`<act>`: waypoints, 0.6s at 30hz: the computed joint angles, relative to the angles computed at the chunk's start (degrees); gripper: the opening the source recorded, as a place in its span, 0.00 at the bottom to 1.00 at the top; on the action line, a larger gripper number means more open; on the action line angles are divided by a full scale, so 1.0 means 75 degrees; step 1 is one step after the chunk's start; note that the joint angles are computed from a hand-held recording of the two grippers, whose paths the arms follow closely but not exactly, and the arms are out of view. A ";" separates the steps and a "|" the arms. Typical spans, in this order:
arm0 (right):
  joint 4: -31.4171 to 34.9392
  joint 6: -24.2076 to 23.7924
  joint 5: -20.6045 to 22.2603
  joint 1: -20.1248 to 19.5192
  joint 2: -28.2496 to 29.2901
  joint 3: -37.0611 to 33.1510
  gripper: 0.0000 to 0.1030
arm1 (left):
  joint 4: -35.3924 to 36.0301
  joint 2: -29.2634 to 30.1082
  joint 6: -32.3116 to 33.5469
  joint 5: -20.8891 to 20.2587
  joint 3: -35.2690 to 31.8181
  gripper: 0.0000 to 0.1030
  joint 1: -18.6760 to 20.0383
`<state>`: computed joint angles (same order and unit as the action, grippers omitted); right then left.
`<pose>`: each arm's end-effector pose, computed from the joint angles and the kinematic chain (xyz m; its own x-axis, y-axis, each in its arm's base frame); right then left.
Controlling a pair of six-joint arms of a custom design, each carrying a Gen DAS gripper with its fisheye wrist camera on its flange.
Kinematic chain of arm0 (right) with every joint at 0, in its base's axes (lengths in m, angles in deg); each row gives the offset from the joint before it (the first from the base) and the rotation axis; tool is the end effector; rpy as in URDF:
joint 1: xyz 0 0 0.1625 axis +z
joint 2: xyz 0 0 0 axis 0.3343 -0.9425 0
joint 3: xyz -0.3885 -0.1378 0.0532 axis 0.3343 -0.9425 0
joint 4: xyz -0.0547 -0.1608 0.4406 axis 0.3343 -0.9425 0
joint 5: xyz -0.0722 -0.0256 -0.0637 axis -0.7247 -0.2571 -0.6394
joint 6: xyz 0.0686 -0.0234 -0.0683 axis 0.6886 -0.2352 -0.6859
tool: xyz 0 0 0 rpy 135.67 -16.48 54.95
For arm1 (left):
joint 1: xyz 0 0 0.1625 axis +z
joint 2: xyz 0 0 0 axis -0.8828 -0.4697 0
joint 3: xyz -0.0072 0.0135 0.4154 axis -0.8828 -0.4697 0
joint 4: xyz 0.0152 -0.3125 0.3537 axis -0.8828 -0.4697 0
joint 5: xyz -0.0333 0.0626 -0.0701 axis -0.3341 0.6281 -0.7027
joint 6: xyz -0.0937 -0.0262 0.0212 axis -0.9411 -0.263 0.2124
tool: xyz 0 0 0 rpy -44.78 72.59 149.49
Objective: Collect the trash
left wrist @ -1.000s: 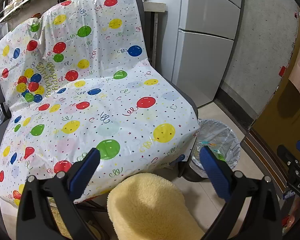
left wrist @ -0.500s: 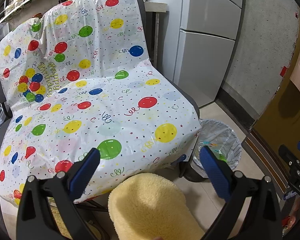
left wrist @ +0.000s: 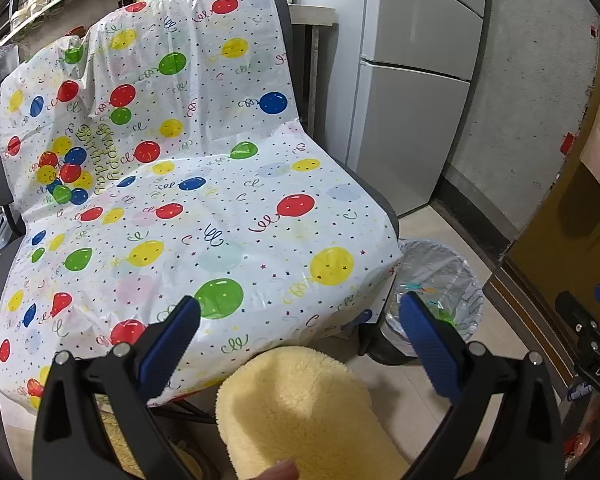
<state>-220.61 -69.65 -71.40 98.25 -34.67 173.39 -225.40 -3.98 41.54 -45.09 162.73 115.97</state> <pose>0.3552 -0.5383 0.0544 -0.6997 -0.1247 0.7035 -0.5936 0.6494 -0.4753 -0.1078 -0.5251 0.3453 -0.7050 -0.2130 -0.6764 0.3556 0.7191 -0.5971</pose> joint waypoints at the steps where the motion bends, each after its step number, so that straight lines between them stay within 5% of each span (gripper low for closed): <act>1: -0.0001 -0.0009 0.0001 -0.0001 0.0001 -0.0004 0.92 | 0.0020 0.0002 -0.0012 0.0001 -0.0002 0.94 -0.0002; 18: 0.0095 0.0019 0.0252 -0.0062 0.0156 -0.0253 0.92 | -0.0354 0.0053 0.0473 -0.0146 -0.0081 0.94 0.0194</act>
<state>-219.90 -69.50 -69.51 97.78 -33.50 171.49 -228.05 -3.58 45.09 -46.19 162.12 117.43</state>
